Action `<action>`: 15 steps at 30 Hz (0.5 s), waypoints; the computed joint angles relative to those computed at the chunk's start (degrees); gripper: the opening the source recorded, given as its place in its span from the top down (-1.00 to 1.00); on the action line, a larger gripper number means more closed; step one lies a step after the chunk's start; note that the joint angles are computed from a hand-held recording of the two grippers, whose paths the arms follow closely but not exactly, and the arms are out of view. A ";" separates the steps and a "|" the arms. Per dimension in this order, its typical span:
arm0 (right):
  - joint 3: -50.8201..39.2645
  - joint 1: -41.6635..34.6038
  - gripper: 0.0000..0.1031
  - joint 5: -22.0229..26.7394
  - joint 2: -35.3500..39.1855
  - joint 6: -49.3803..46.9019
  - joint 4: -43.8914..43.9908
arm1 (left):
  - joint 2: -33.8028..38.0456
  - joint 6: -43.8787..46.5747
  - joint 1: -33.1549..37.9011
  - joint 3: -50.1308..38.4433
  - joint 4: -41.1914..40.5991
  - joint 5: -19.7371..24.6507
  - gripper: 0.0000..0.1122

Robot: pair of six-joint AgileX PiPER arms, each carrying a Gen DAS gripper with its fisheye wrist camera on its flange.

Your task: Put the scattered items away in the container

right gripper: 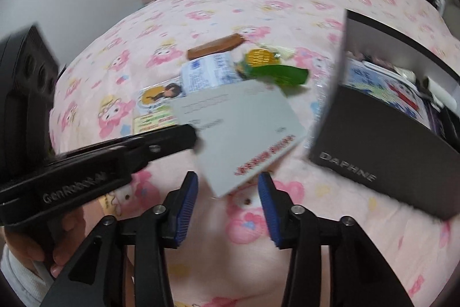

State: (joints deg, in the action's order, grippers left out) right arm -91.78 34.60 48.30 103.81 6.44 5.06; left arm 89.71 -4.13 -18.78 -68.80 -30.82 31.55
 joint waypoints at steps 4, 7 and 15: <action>-2.29 1.96 0.09 0.02 3.16 2.45 -5.71 | 0.29 4.19 0.46 0.00 -3.83 -0.28 0.91; -2.20 1.82 0.16 -1.66 3.79 2.20 -5.87 | 1.06 6.88 0.57 -0.65 -6.24 0.31 0.91; 4.04 -2.75 0.86 -3.59 -0.11 3.14 0.92 | 0.50 17.87 0.77 0.12 -17.42 0.76 0.90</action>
